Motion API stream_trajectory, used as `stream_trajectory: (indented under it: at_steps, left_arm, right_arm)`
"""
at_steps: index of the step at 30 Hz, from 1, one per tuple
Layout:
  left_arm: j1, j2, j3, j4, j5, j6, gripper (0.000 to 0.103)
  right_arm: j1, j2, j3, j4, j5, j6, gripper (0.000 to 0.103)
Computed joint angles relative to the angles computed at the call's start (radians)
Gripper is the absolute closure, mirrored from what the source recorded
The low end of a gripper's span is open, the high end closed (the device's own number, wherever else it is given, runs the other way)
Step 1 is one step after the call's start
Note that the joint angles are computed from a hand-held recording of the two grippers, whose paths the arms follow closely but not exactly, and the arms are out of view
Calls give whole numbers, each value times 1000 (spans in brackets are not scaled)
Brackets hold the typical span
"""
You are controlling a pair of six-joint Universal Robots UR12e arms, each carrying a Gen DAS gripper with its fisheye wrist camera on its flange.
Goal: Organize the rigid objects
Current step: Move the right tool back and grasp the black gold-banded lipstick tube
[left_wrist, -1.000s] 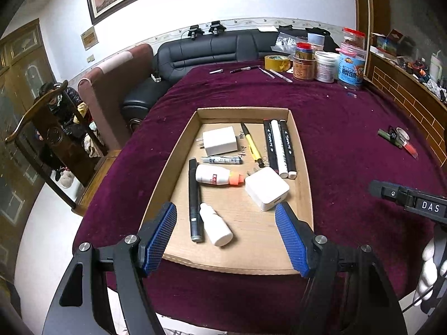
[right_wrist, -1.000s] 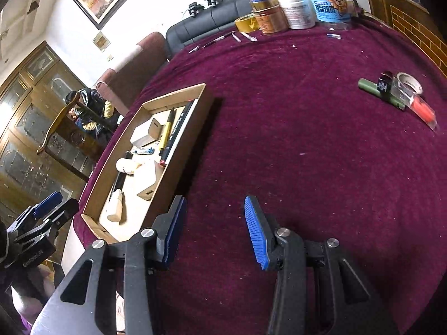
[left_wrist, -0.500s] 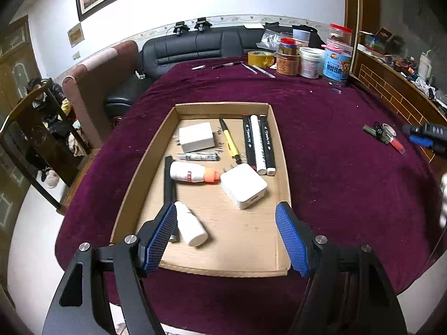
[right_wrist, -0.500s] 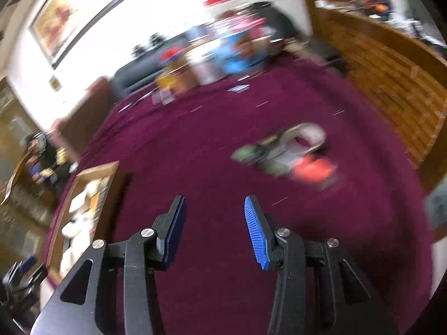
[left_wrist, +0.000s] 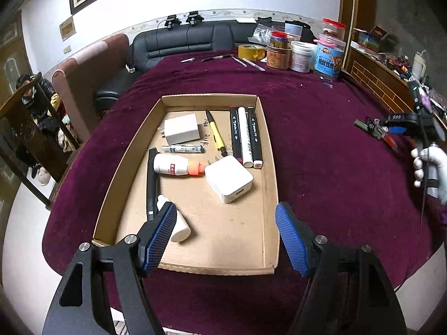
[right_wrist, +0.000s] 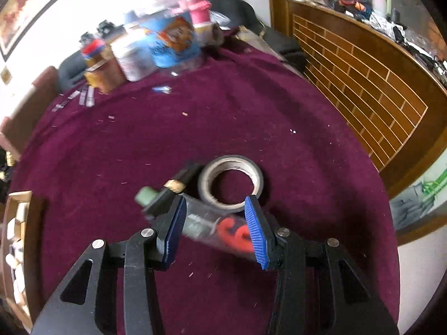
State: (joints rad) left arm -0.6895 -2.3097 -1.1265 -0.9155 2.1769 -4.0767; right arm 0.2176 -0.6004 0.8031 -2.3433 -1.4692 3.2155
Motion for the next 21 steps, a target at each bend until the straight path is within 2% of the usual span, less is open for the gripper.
stream_trajectory:
  at_steps: [3, 4, 6, 7, 8, 10, 11, 13, 14, 18, 21]
  left_arm:
    - [4, 2, -8, 14, -17, -3, 35]
    - [5, 2, -11, 19, -22, -4, 35]
    - [7, 1, -13, 29, -30, -7, 35]
    - [7, 1, -16, 42, -33, -3, 35]
    - [6, 1, -18, 55, -36, 5, 35]
    - [4, -1, -17, 64, -34, 20, 35]
    - [4, -2, -16, 66, -33, 23, 35]
    - [3, -1, -21, 84, -40, 29, 35]
    - [3, 0, -25, 95, -42, 31, 35]
    - [3, 4, -34, 100, -43, 26, 35]
    - [4, 7, -38, 96, -46, 16, 35]
  right_arm:
    - [-2, -3, 10, 1, 31, 1, 58]
    - [-6, -10, 17, 18, 72, -11, 58]
    - [-21, -15, 11, 141, 227, -25, 56]
    - [-25, -22, 26, 173, 279, -34, 57]
    - [-24, -40, 55, 163, 299, -63, 57]
    - [-32, -59, 79, 202, 405, -110, 58]
    - [-35, -70, 92, 174, 413, -92, 58]
    - [-31, -87, 118, 64, 331, -38, 57]
    - [-29, -84, 109, 51, 306, -25, 57]
    - [-32, -44, 31, 88, 283, 73, 57]
    - [-19, 23, -88, 153, 239, 105, 57]
